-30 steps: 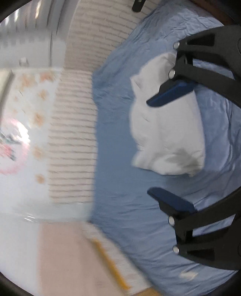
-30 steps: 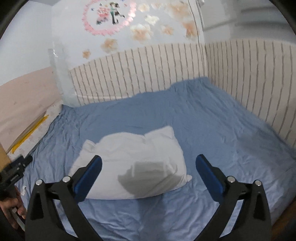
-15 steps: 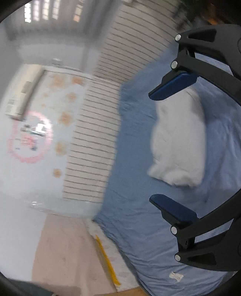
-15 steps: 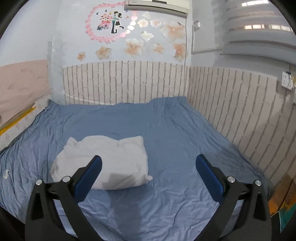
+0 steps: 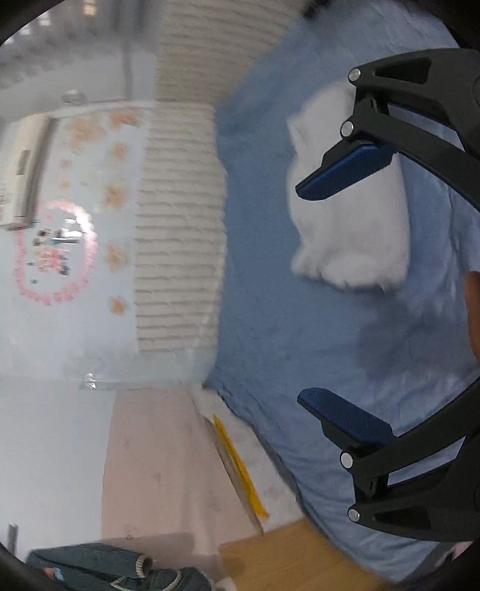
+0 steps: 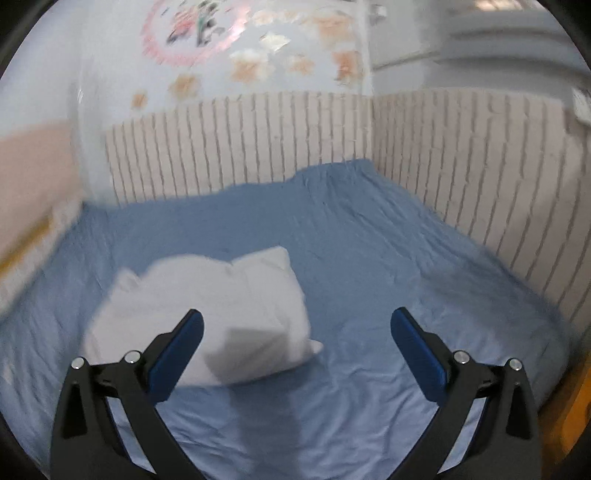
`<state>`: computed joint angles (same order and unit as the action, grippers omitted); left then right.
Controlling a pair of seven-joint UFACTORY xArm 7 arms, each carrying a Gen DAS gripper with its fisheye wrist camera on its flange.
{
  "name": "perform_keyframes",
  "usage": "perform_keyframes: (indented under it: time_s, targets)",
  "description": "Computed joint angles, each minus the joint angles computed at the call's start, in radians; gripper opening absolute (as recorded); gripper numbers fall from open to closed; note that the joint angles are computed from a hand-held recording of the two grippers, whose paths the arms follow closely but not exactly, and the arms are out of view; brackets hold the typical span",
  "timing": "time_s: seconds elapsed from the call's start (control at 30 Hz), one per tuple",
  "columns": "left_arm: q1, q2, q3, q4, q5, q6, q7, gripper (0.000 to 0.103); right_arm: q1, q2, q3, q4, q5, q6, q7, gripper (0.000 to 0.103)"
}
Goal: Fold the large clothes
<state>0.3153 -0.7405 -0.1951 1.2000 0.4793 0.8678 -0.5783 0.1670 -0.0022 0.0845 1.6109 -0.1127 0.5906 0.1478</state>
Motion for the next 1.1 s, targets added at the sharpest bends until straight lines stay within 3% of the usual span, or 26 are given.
perform_keyframes:
  time_s: [0.07, 0.17, 0.23, 0.33, 0.43, 0.53, 0.67, 0.7, 0.77, 0.93, 1.1]
  targets:
    - [-0.007, 0.014, 0.015, -0.037, -0.009, -0.028, -0.008, 0.100, 0.001, 0.006, 0.000, -0.023, 0.002, -0.027, -0.026, 0.101]
    - [-0.018, 0.068, 0.024, -0.046, -0.036, -0.072, -0.044, 0.100, 0.002, 0.022, 0.002, -0.032, 0.091, -0.018, -0.081, 0.101]
    - [-0.018, 0.080, 0.024, -0.074, -0.010, -0.110, -0.040, 0.100, 0.006, 0.015, 0.004, -0.060, 0.115, -0.039, -0.099, 0.101]
    - [0.019, 0.072, -0.034, -0.125, 0.085, -0.140, -0.068, 0.100, 0.009, 0.003, 0.006, -0.118, 0.145, -0.113, -0.089, 0.101]
    - [0.019, 0.057, -0.048, -0.143, 0.094, -0.067, -0.082, 0.100, 0.014, 0.016, 0.008, -0.161, 0.119, -0.164, -0.072, 0.101]
    - [0.000, 0.087, -0.054, -0.114, 0.067, 0.012, -0.111, 0.100, 0.014, 0.042, 0.008, -0.147, 0.137, -0.196, -0.131, 0.101]
    - [0.006, 0.130, -0.087, -0.088, 0.170, 0.022, -0.158, 0.100, -0.014, 0.075, 0.039, -0.125, 0.299, -0.191, -0.280, 0.101]
    - [-0.004, 0.132, -0.077, -0.093, 0.179, 0.005, -0.170, 0.100, 0.021, 0.091, 0.006, -0.116, 0.269, -0.195, -0.281, 0.101]
    - [-0.029, 0.125, -0.048, -0.101, 0.167, -0.006, -0.174, 0.100, 0.022, 0.116, 0.013, -0.092, 0.201, -0.184, -0.253, 0.101]
    - [-0.077, 0.095, 0.028, -0.156, 0.078, -0.045, -0.174, 0.100, 0.028, 0.096, 0.026, -0.129, 0.203, -0.232, -0.308, 0.101]
    - [-0.032, 0.066, 0.006, -0.229, 0.157, -0.174, -0.168, 0.100, 0.043, 0.068, 0.014, -0.149, 0.123, -0.225, -0.227, 0.101]
